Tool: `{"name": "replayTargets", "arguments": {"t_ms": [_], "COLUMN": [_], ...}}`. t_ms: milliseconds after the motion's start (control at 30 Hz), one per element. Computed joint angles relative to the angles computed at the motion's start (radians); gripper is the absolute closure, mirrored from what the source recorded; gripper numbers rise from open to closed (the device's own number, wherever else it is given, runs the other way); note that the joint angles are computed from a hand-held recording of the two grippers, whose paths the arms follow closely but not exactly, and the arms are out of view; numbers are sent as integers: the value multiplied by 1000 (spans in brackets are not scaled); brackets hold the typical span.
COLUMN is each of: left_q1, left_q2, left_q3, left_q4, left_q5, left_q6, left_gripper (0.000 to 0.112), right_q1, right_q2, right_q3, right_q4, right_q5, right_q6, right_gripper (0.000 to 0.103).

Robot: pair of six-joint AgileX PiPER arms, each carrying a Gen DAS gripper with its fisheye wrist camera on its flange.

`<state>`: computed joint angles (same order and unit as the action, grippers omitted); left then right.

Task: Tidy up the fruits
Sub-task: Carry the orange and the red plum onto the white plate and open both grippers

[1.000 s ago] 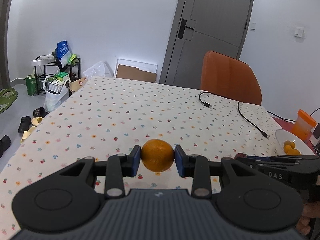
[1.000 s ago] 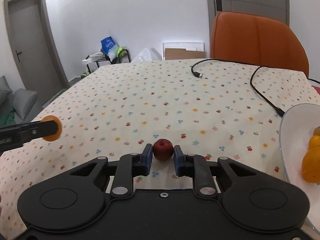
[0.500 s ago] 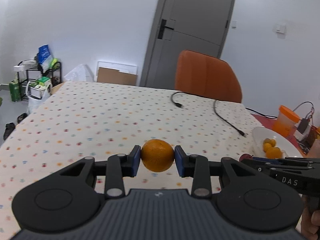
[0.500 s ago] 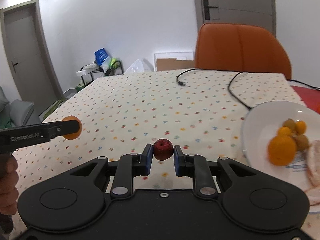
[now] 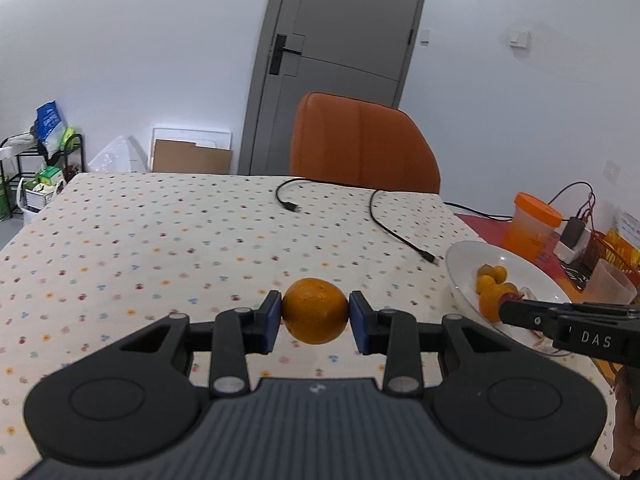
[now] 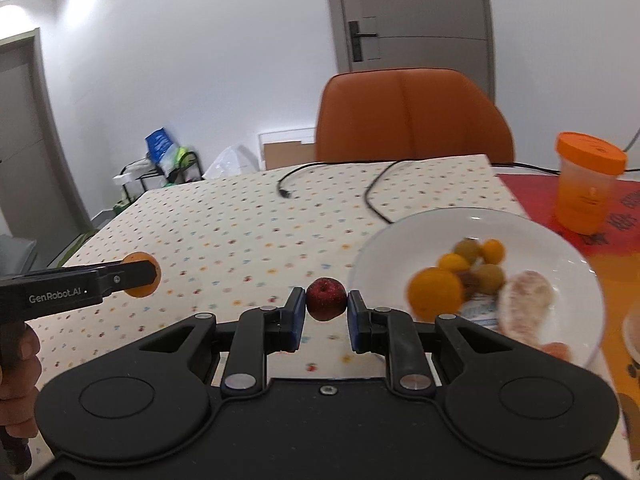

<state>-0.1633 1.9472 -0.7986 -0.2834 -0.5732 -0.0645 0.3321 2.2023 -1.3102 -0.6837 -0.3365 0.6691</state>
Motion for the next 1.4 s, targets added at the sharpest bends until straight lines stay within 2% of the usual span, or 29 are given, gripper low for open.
{"name": "replayTargets", "arguments": {"t_ms": [567,800,833,900,933,1400], "left_q1": [-88,-121,-127,-138,-146,-228], "left_q2": [43,81,90,102,107,176], "left_q3": [-135,-224,-241,-268,-281,-424], "left_q4": [-112,-148,-150,-158,-164,-301], "left_q5": [66,123,133,148,154,233], "left_q6": [158,216,223,241,254,436], "left_gripper": [77,77,77,77,77,77], "right_q1": [-105,-136,-139,-141,-145,-247], "right_q2": [-22,-3,1,2,0,-15], "right_q3": [57,50,49,51,59,135], "right_q4": [87,113,120,175,195,87], "right_q5": [-63,-83,-87,-80,-90,-169], "right_q6": [-81,-97,-98,-148,-174,-42], "right_gripper": [83,82,81,69,68,66]}}
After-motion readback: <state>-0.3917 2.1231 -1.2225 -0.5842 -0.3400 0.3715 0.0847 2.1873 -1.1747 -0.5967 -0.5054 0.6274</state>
